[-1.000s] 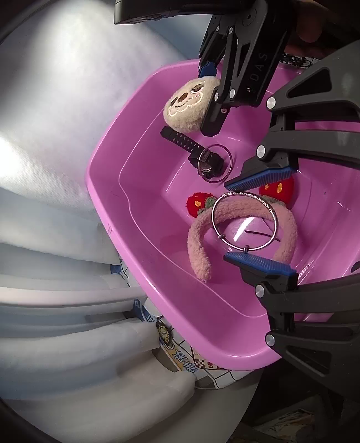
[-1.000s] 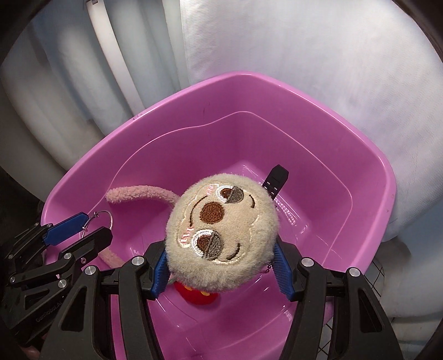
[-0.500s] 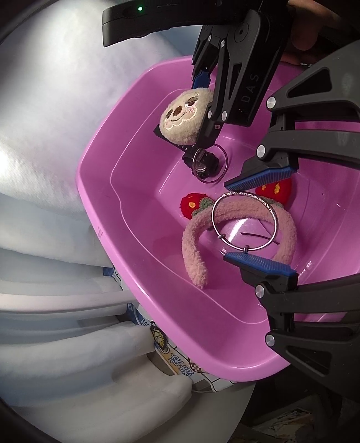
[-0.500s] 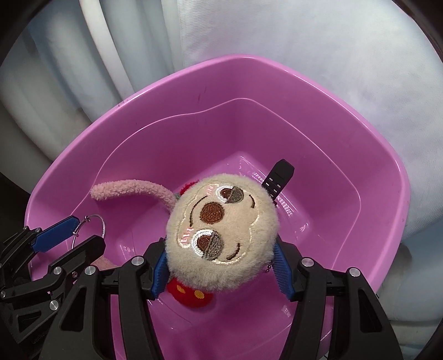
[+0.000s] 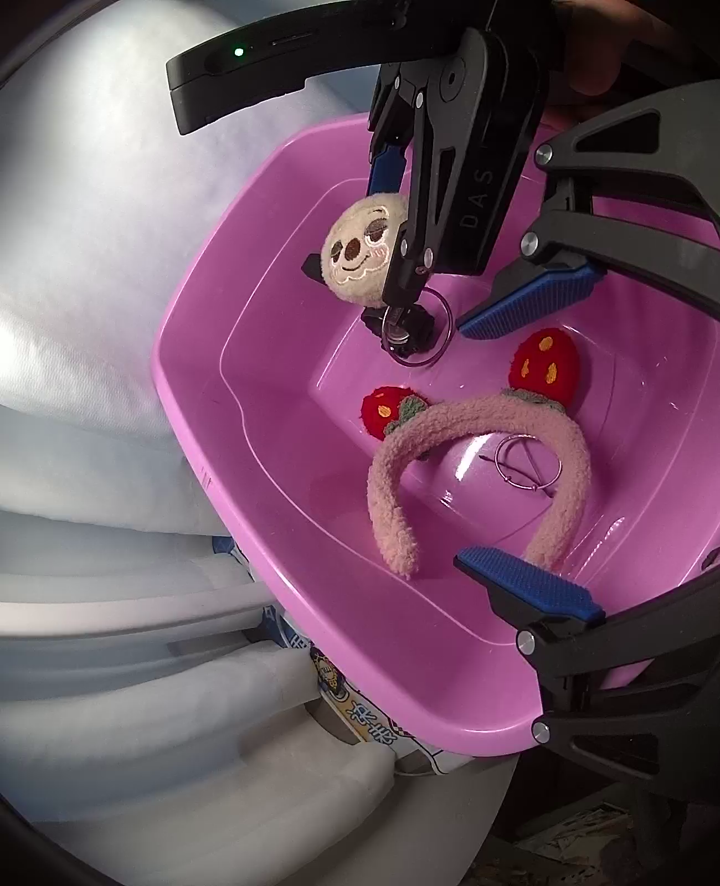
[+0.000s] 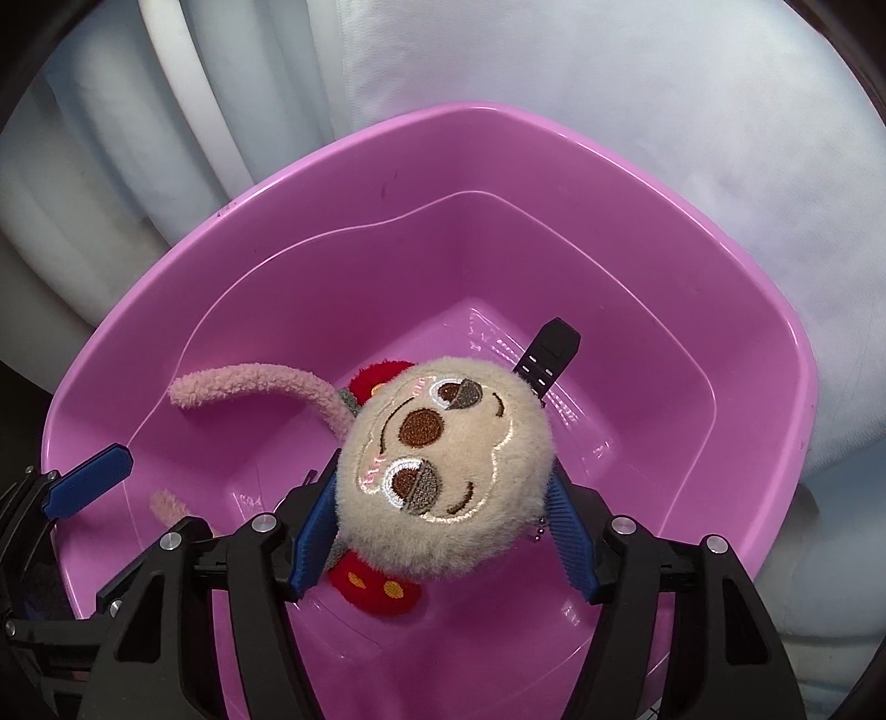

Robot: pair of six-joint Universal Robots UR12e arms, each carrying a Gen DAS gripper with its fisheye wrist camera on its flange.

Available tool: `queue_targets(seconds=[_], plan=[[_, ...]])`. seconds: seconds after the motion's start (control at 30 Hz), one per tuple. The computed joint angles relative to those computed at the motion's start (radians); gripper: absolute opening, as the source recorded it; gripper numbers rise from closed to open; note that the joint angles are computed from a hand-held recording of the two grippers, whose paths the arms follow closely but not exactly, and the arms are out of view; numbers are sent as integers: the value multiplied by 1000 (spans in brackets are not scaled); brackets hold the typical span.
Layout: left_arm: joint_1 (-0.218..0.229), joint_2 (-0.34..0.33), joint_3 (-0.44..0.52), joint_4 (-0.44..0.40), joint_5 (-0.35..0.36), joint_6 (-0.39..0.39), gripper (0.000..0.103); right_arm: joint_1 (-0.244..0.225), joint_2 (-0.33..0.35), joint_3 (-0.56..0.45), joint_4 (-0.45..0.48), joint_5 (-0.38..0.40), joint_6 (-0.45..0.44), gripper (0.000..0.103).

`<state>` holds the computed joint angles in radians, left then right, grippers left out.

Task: Organize jewelry
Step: 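Lower and release the bangle and sloth keychain into the tub with both tools, then move both tools back from the tub toward the remaining jewelry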

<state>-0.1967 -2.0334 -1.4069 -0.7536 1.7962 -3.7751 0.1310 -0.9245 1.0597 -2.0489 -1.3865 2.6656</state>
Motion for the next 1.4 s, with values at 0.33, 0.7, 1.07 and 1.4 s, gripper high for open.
queue_targets(seconds=[0.33, 0.7, 1.07, 1.4], plan=[[7, 10, -18, 8, -12, -19, 83, -1, 4, -5, 0, 2, 1, 68], [4, 21, -28, 15, 0, -24, 83, -5, -7, 10, 2, 26, -8, 68], [2, 56, -60, 39, 17, -41, 83, -2, -44, 55, -35, 58, -37, 70], [-13, 95, -92, 75, 66, -41, 83, -8, -92, 116, -95, 82, -47, 71]])
